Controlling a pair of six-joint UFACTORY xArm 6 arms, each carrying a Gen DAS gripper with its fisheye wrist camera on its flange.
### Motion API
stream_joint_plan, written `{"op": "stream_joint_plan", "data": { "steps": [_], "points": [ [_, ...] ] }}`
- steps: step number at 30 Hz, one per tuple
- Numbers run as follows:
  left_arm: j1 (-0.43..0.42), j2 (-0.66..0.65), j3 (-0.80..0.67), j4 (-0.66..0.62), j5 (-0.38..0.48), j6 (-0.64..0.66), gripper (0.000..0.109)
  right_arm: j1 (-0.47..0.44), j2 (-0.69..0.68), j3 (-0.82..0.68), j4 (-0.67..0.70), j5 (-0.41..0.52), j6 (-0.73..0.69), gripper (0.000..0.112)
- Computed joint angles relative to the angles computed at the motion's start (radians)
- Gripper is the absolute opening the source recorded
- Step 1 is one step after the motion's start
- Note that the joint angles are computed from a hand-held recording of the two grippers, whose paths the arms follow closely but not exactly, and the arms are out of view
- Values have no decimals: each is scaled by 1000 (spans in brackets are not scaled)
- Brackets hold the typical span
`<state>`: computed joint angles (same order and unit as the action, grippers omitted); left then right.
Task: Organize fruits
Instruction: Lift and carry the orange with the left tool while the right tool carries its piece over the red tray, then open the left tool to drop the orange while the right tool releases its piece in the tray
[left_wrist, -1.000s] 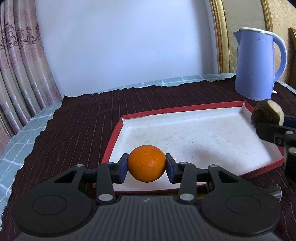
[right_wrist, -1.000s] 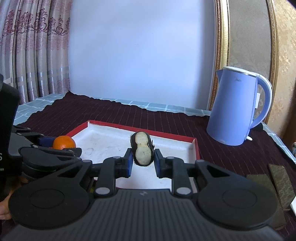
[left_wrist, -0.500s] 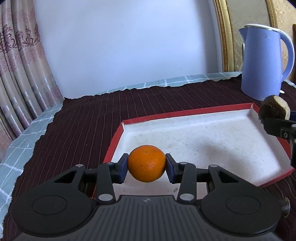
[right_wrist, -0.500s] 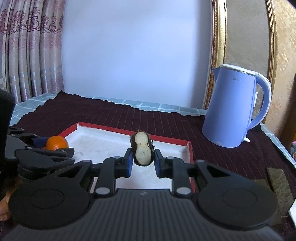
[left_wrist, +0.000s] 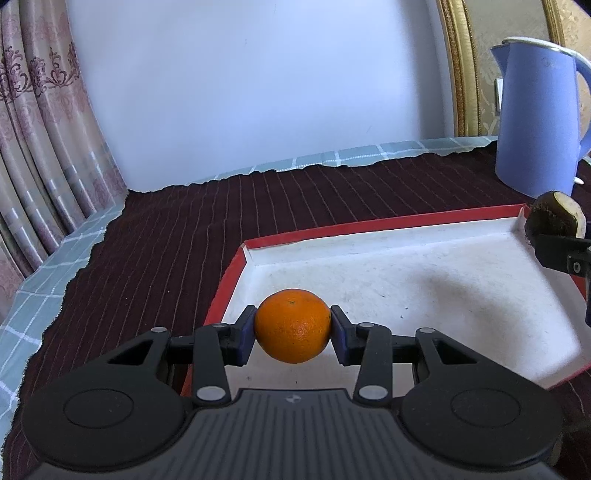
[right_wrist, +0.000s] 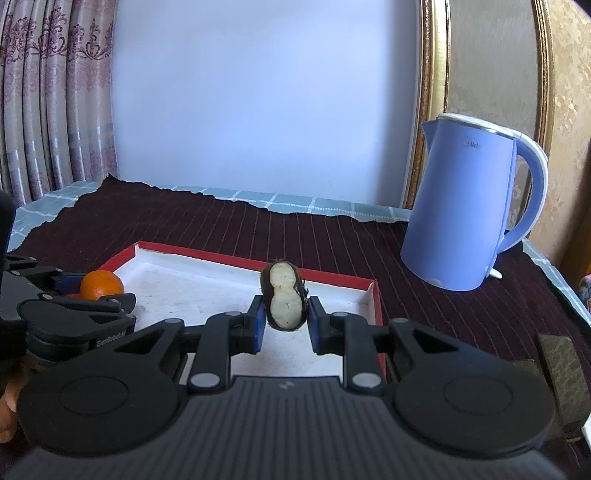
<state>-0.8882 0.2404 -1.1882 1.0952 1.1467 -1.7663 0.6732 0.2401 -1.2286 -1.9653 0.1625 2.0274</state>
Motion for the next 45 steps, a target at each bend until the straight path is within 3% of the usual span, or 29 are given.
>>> {"op": "stream_joint_plan", "data": {
  "steps": [26,29,33,38,42,45],
  "points": [
    [116,87,-93,-33,-70,92,42,-23,241,-200,561,41,-555,23],
    [123,87,-91,-36,-83,89,42,-18,244,-206,556,56,-556,37],
    [122,86,-89,-44,-90,93,42,-15,225,-190,488,67,-495,46],
    [103,97,-108,-31,-50,97,47,-3,189,-157,353,99,-362,77],
    [92,87,-98,-20,-45,85,56,1,163,-131,300,97,-304,84],
    [74,80,-87,-10,-23,66,57,7,142,-111,249,105,-242,92]
  ]
}}
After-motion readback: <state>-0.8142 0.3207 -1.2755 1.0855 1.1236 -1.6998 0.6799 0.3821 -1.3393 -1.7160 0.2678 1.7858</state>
